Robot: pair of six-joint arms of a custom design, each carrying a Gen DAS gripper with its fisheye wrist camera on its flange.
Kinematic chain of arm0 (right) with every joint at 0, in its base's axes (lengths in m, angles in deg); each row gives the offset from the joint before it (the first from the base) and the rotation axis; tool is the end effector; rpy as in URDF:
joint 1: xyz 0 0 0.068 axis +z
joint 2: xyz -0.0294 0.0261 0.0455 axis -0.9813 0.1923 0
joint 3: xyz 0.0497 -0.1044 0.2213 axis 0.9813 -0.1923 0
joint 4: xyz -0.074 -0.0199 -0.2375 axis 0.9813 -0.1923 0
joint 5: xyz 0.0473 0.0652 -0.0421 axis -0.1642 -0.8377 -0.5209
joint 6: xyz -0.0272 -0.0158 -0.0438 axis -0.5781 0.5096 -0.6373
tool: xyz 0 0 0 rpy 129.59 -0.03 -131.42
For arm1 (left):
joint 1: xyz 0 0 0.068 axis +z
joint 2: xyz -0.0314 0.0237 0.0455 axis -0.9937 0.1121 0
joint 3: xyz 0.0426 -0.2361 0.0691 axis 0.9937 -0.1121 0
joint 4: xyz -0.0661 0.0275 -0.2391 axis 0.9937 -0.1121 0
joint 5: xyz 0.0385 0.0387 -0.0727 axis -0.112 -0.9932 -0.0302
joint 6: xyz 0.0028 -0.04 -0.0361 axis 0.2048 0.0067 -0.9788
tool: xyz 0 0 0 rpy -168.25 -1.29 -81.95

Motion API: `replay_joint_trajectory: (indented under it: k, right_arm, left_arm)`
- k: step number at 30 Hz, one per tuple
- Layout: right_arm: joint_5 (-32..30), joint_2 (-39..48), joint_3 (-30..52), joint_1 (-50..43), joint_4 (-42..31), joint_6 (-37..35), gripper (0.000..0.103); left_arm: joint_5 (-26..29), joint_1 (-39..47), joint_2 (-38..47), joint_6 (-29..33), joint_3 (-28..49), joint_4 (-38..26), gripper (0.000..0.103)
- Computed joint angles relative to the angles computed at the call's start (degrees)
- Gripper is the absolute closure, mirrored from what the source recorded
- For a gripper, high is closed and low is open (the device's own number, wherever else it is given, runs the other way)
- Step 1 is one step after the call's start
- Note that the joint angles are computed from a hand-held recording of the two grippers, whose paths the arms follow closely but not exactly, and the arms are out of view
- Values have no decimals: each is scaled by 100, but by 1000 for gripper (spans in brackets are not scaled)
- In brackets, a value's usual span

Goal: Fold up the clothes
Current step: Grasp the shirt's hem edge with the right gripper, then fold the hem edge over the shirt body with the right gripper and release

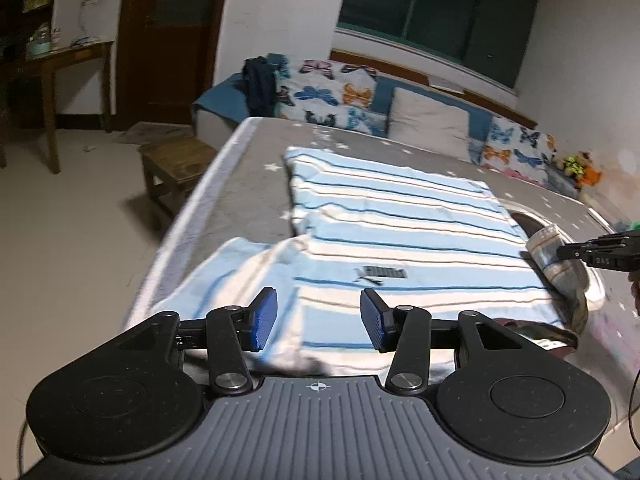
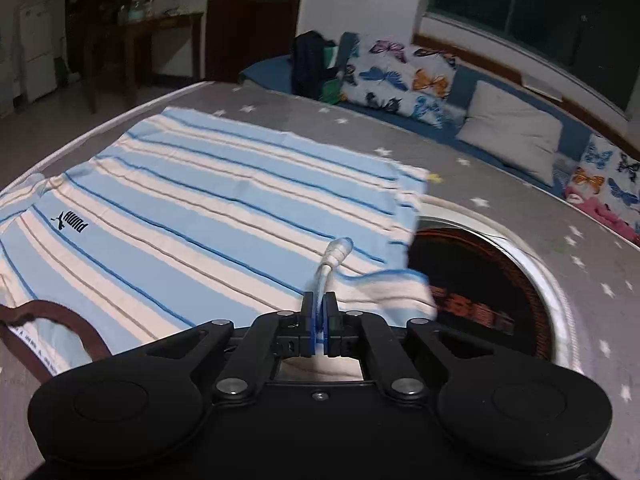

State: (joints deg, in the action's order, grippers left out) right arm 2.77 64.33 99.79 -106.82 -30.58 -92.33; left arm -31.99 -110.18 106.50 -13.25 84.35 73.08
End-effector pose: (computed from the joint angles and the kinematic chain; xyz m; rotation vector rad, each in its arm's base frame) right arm 0.3194 -0.1439 -0.0020 -0.6788 2.1487 0.1565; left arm 0.1532 -0.0631 0.0202 -0.2194 2.1687 -0.1481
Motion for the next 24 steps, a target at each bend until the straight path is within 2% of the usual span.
replay_joint_trajectory:
  k: [9,14,18,21,24]
  right_arm:
    - [-337,-94,50,-957,-181,-265,100]
    - [-263,223,330,-1222,-284,-138,100]
    - [-82,638,773,-1344,-744,-236,99]
    - [10,824,960,-1362,-885,-264,94]
    - [-54,867,1001,-1373,-867,-235,84]
  left_arm:
    - [15,-515,-259,29,797,-1154,47]
    - [96,-657,-74,27,1158,-1457,46]
    - [92,-755,112,16,1363,-1648,45]
    - [166,-765,202,-5,1472,-1774,45]
    - [159,-797,216,-13,1533,-1880,44]
